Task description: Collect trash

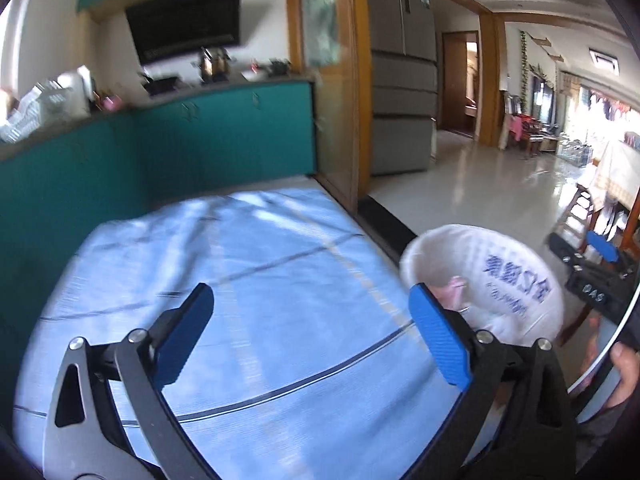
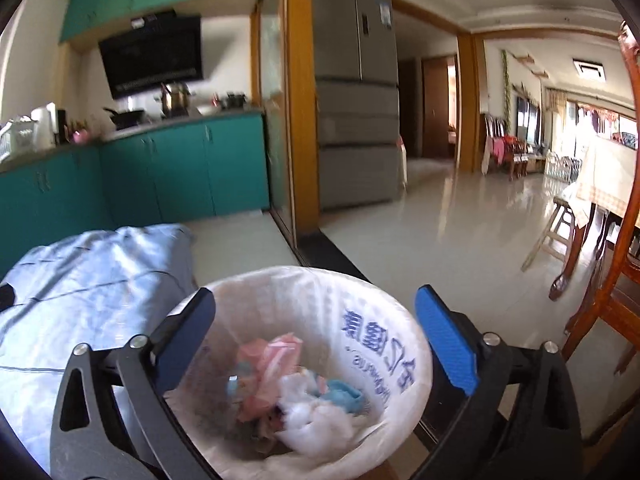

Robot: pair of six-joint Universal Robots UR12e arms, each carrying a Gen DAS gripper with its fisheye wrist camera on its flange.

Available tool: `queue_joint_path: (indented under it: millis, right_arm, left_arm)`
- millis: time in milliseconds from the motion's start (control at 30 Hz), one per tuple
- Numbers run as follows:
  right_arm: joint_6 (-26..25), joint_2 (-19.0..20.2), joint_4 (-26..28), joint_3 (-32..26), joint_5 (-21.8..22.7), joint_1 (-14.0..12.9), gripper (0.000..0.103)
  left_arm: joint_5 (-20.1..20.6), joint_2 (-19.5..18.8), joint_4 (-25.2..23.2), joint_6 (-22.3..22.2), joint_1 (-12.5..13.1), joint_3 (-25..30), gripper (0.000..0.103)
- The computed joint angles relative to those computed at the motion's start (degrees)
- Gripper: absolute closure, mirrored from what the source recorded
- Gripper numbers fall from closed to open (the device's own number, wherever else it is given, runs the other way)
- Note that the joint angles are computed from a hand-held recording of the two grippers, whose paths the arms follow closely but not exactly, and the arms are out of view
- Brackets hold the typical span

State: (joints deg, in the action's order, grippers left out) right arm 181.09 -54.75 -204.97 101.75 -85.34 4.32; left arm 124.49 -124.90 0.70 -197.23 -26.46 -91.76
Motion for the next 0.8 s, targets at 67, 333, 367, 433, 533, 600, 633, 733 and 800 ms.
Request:
queue_joint_path:
  millis: [67,333,367,433,533,600,633,733,800]
  right_arm:
    - [2.0,-1.8,-2.2,3.4,-0.4,0.8,0.004]
    - [1.4,-10.6,-5.0,12.0,3.3,4.4,0.003]
    - [-0.3,-11.4,-5.8,12.3,1.7,5.3,0.003]
    - [-3.4,-12.7,-7.8,12.8,-1.8,7.0,0.003]
    - [-6.1,-13.9,-10.3,13.6,-5.6,8.9,0.003]
    - [-6.9,-14.6,-10.7,14.2,-6.4,9.5,0.003]
    - [-7.3,-14.8,-10.7,14.4,-6.6,9.7,0.003]
    - [-8.0,-15.0,-10.5,14.6,-8.3,10.4,0.003]
    - [-8.2,-15.3,-10.7,15.0,-8.9,10.5,0.003]
  left_arm:
    - [3.6,2.3,0.0,0.0,-0.4,-2.9,0.004]
    - [8.3,9.9,8.8,0.0,-2.4,-12.4,0.003]
    - [8.1,10.4,9.7,0.1,-2.5,-12.9,0.003]
    - [7.7,11.5,12.2,0.6,-2.9,-14.4,0.003]
    - [8.9,11.9,14.6,1.6,-3.7,-15.3,0.003]
    - [9.4,12.1,15.4,2.4,-4.0,-15.6,0.003]
    - [9.5,12.2,15.7,2.5,-4.1,-15.7,0.003]
    - [10.1,12.7,16.0,2.4,-4.3,-16.1,0.003]
    - [10.0,13.0,16.0,2.6,-4.4,-16.5,0.003]
